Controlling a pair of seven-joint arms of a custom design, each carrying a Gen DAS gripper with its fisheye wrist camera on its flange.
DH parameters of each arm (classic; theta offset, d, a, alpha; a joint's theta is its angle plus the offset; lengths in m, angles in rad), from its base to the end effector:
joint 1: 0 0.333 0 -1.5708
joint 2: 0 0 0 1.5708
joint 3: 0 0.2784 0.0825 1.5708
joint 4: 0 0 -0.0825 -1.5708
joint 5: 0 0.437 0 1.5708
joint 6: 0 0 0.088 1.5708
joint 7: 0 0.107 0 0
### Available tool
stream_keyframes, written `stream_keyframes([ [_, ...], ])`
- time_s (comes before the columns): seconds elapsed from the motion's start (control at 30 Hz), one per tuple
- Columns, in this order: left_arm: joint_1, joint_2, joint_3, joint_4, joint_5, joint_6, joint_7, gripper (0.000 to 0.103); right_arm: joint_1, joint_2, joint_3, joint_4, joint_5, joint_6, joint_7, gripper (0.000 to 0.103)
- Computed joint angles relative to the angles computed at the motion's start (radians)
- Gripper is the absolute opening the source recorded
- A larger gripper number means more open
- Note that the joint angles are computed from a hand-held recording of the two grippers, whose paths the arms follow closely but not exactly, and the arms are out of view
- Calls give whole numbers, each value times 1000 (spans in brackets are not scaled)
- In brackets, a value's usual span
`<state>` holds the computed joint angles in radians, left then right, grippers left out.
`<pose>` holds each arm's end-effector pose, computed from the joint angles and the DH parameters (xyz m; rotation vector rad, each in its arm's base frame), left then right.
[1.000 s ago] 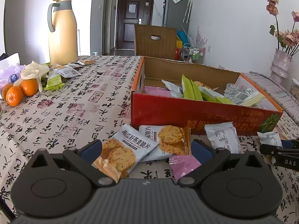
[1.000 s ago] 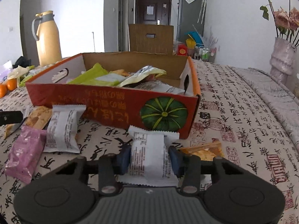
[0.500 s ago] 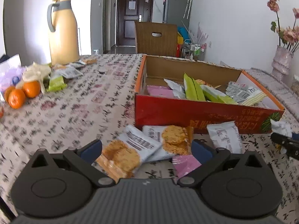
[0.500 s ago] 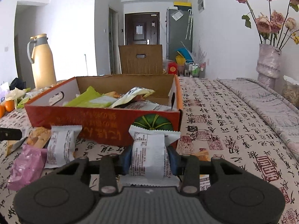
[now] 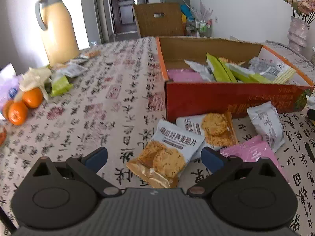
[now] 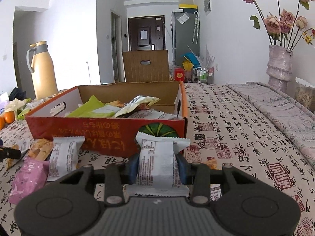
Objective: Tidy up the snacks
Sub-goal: 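Grasp a cookie packet with the left gripper while the right gripper holds its packet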
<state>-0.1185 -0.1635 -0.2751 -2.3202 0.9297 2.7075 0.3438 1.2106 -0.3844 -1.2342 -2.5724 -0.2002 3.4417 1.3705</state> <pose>0.5151 -0.2446 0.3867 -1.7830 1.6677 -0.6356 0.5259 0.0143 0.3613 -1.6936 1.3497 -0.7299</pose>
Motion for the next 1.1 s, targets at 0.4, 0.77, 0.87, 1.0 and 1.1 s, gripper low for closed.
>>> stream_keyframes([
  [0.4,14,-2,7,-35,-76,127,89,53,8,4,-2,8,22,-14,-10,39],
  [0.77,47,-60,-32,-79,-15,139,-3,16,3,5,0,-1,22,13,0,39],
  [0.87,57,-81,-51,-92,18,139,-41,15,-15,14,11,-8,0,33,27,39],
  [1.0,70,-114,-73,-105,67,139,-97,15,-48,36,35,-18,-38,72,73,39],
  [1.1,78,-138,-89,-110,97,139,-131,15,-90,48,70,-28,-67,86,98,39],
])
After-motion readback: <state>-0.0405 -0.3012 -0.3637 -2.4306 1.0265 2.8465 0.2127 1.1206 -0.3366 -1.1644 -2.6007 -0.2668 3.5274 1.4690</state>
